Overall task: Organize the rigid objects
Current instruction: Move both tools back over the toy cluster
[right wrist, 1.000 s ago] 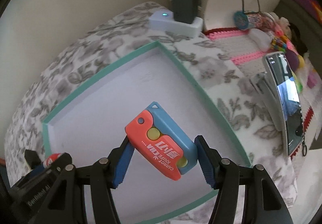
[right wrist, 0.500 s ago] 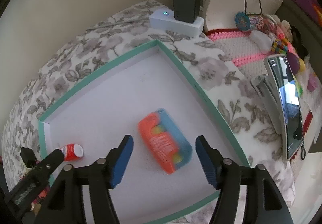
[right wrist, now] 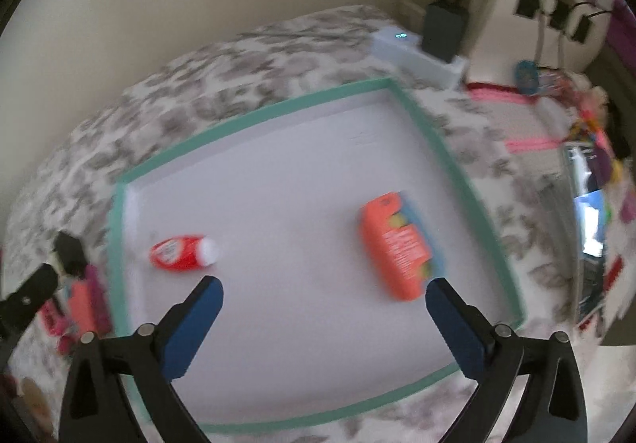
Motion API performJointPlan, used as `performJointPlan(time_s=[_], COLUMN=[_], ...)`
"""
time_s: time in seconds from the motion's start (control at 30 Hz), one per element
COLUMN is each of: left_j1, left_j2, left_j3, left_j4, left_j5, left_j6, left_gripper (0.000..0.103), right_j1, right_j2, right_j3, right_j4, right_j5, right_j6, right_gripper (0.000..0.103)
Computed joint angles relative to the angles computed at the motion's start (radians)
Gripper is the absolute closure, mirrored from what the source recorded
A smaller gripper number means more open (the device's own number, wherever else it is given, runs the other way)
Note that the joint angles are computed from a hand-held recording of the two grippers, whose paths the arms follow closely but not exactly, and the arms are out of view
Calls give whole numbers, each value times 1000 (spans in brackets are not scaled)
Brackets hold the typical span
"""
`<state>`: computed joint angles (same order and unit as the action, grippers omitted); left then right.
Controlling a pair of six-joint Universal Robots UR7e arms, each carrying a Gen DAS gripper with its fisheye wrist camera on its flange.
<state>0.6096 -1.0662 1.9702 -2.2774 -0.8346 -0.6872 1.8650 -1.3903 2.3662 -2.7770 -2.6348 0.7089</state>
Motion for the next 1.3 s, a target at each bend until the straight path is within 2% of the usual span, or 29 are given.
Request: performJointPlan(time_s=[0.23,0.33,0.53,0.63,0.7,0.83,0.93,1.07,1.3], left_j1=[34,50,72,85,91,105,123,148,167], left_j2=[-102,-131,-174,-187,-185,-177,-177,-180,-191], left_j3=[40,55,77,58,32,-6,-11,-18,-19], left_j4=[109,83,-5,51,148,315,341,375,397], left_j5=[83,89,119,119,128,138,108,72,49], left_j6=[-141,-156,-151,-167,-193,-244,-234,-276,-342], left_gripper=[9,8,8,8,8,8,8,8,8], right_j1=[46,68,108,125,133,127,129,143,141], right_j2=[86,117,191,236,269,313,355,408,465], right_j3=[-25,-35,-53,-77,-98,-130,-163,-202,-241], right_j4=[-48,-70,-280,-331,-337,-316,-282,-246,-178], right_j5=[24,21,70,84,87,162,191,203,226], right_j6=[-71,-92,-219,-253,-276,-299,-306,-316,-350], right_gripper=[0,0,0,0,0,0,0,0,0])
